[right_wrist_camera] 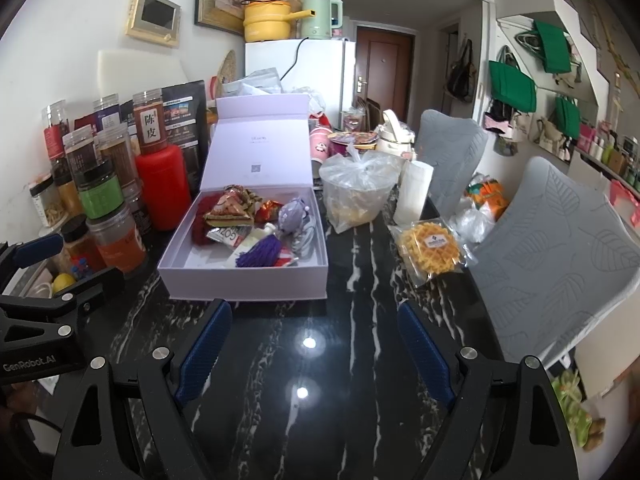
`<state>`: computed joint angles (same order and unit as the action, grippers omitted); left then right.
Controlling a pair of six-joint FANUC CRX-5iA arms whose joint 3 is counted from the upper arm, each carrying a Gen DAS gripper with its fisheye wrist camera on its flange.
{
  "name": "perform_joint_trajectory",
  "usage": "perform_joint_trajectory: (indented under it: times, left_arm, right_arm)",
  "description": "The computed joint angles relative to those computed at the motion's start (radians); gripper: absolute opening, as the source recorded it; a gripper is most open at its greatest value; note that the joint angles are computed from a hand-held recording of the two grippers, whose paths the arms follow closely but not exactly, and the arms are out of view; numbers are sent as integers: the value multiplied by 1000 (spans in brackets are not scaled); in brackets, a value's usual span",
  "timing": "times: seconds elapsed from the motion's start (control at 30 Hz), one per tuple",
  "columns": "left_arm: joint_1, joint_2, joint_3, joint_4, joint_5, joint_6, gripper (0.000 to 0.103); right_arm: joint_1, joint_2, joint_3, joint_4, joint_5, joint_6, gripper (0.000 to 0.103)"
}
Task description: Organize soft objects
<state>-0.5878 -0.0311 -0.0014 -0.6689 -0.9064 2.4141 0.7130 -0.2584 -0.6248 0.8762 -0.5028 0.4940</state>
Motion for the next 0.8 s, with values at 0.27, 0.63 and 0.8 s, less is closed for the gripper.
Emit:
perform_joint_trajectory:
  times: [0.27,0.63,0.8]
  left_arm:
    - [6,-3,-7,19,13,-20,102]
    - [-2,3,-4,0,4,-10,102]
    - [13,2,-11,28,18,-32,102]
  right_arm:
    - [1,-2,-2,-5,-7,2,86]
    - [2,3,0,-8,-10,0,86]
    - [3,7,4,-19,-14,9,86]
